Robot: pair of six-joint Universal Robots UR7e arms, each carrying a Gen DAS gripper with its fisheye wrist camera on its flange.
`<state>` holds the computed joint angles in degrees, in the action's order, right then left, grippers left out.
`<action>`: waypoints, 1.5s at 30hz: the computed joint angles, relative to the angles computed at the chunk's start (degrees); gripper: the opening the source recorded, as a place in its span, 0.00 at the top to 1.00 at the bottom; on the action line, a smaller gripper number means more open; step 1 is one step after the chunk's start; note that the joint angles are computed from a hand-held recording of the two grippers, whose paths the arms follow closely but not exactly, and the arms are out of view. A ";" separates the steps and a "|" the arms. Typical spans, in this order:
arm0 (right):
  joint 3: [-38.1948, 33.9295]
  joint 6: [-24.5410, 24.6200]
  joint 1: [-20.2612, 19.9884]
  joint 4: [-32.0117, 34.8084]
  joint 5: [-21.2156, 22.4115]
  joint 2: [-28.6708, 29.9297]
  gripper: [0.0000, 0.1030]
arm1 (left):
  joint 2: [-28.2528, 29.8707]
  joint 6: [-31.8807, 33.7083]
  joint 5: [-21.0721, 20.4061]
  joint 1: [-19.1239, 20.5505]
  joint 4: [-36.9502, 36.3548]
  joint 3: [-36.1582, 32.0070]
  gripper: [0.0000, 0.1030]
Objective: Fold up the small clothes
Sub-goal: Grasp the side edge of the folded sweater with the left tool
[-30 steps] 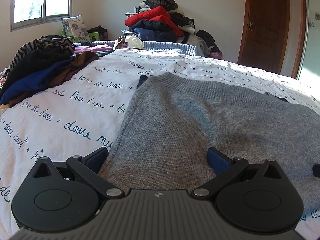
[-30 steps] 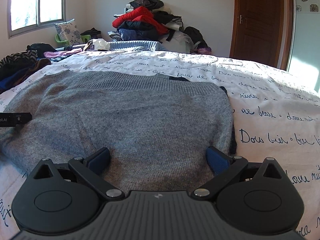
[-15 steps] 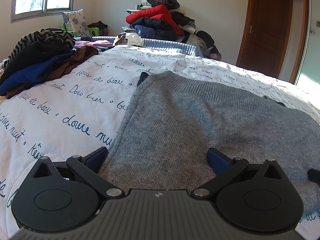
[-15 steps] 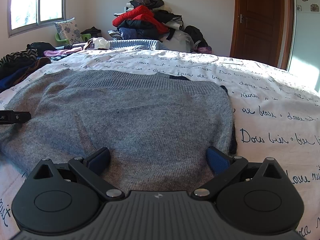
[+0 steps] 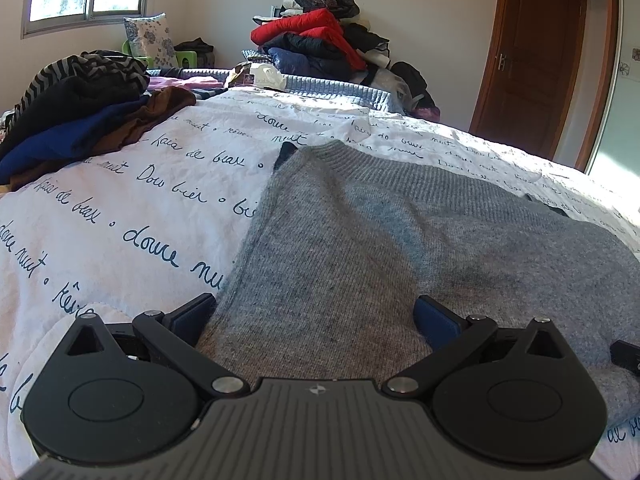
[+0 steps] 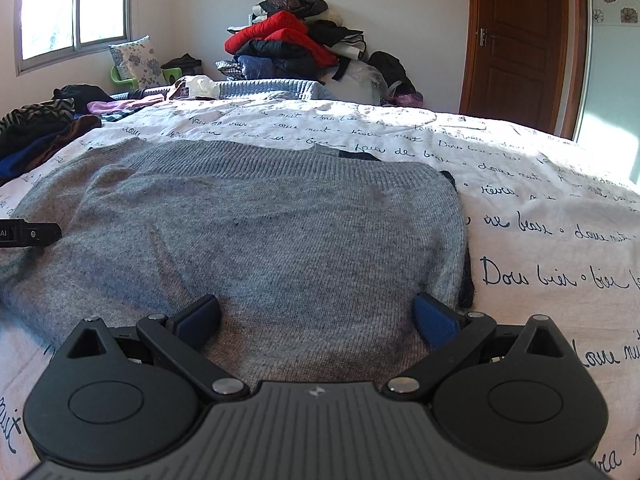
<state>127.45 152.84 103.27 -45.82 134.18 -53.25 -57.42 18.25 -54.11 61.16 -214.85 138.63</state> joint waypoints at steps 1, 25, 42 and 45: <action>-0.05 -0.10 0.08 -0.03 0.15 0.07 0.00 | -0.14 -0.08 -0.11 0.00 0.09 0.11 0.00; -12.28 -34.66 19.66 -10.72 6.01 18.85 0.00 | -12.40 -9.97 -15.97 10.29 43.47 -19.16 0.00; -23.14 -60.55 17.84 -30.48 8.12 32.08 0.00 | 0.17 -11.04 -43.68 18.82 71.38 -42.01 0.00; -24.22 -62.28 17.13 -31.55 6.67 32.77 0.00 | 1.89 -10.31 -45.16 18.95 71.34 -43.58 0.00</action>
<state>103.23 90.56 120.40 -77.37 140.85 -20.47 -55.53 7.94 -99.27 80.11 -143.52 95.05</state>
